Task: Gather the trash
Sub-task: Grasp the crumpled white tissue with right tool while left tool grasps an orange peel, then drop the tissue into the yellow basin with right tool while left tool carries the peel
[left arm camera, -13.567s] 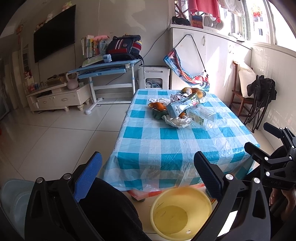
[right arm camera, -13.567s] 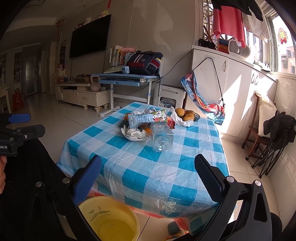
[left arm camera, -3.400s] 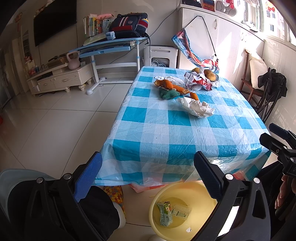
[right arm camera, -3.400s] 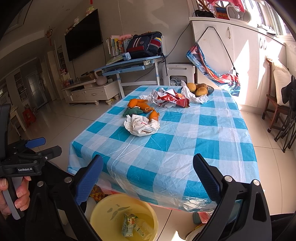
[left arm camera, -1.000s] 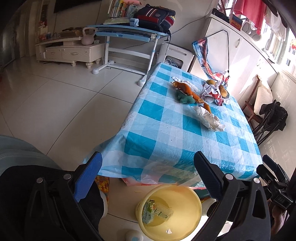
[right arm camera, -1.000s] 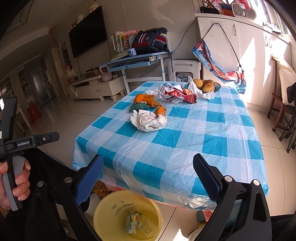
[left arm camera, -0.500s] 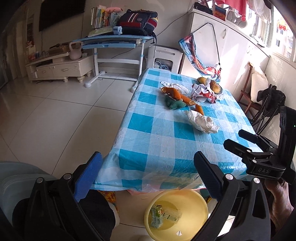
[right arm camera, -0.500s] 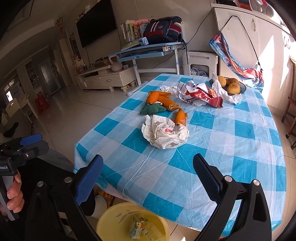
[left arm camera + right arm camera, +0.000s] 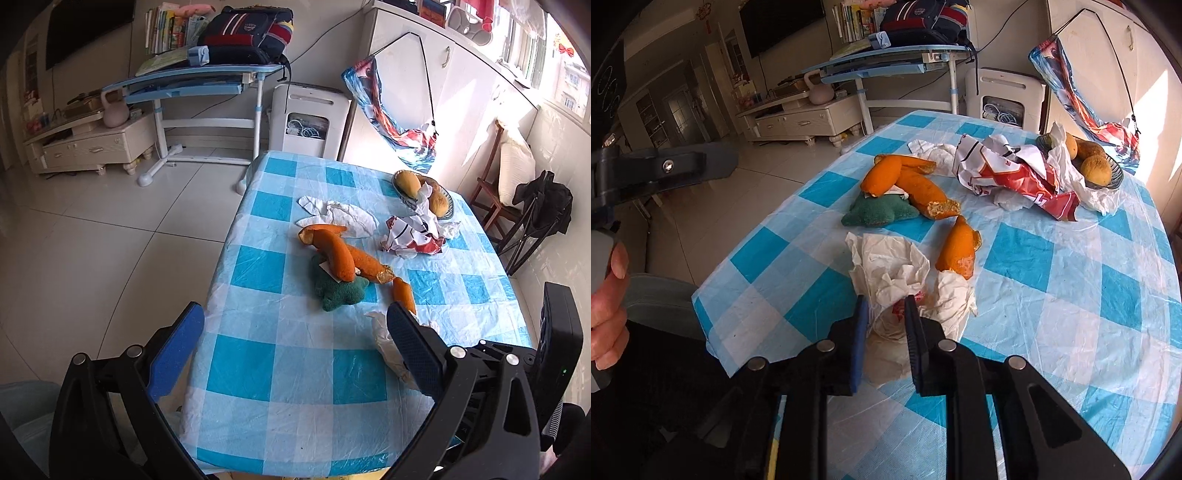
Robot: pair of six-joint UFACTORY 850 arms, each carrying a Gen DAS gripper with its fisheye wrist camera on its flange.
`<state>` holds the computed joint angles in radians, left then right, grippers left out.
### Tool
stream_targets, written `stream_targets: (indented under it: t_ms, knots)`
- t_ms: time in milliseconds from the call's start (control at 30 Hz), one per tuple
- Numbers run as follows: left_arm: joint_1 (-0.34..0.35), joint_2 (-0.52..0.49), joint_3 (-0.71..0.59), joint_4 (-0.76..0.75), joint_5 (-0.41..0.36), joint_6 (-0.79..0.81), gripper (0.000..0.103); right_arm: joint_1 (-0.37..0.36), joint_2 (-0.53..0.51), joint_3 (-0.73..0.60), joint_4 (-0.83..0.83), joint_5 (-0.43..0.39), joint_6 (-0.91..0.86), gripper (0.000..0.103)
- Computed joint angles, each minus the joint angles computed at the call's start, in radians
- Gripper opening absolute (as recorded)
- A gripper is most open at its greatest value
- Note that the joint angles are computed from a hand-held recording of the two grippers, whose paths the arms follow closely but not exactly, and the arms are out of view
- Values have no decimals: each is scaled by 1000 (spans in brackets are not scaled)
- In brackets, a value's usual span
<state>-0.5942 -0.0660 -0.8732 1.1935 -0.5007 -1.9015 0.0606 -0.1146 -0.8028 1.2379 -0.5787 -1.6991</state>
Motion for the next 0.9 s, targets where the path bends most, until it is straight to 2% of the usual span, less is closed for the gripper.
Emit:
stream_targets:
  t_ms: [100, 167, 300, 333, 367, 400, 433, 467, 533, 600, 667, 733, 900]
  knots:
    - [49, -100, -81, -37, 51, 75, 96, -15, 10, 0, -64, -18, 6, 12]
    - [74, -164, -139, -99, 79, 164, 95, -33, 9, 1, -67, -43, 6, 12]
    - [104, -262, -228, -182, 83, 298, 88, -64, -26, -15, -62, -103, 49, 13]
    - [114, -282, -247, -220, 86, 342, 82, -69, -31, -17, -53, -112, 44, 17]
    - [123, -298, -261, -266, 91, 387, 78, -66, -35, -21, -54, -121, 43, 28]
    - [135, -312, -271, -327, 106, 441, 67, -63, -36, -24, -57, -125, 35, 36]
    - [148, -319, -275, -389, 132, 495, 56, -55, -28, -18, -47, -110, 11, 52]
    - [158, -323, -276, -439, 154, 535, 50, -43, -16, -8, -37, -82, -19, 63]
    - [172, -328, -277, -497, 182, 591, 29, -20, -4, 6, -25, -30, -68, 63]
    - [181, -324, -271, -540, 208, 631, 22, -8, -4, 9, -14, 5, -97, 55]
    - [186, -315, -259, -538, 230, 624, 20, -16, -12, -3, -16, 9, -87, 28]
    - [192, -300, -244, -555, 253, 626, 18, -42, -34, -30, -29, -32, -41, 14]
    - [186, -222, -179, -400, 288, 450, 17, -73, -37, -38, -9, -83, -31, 11]
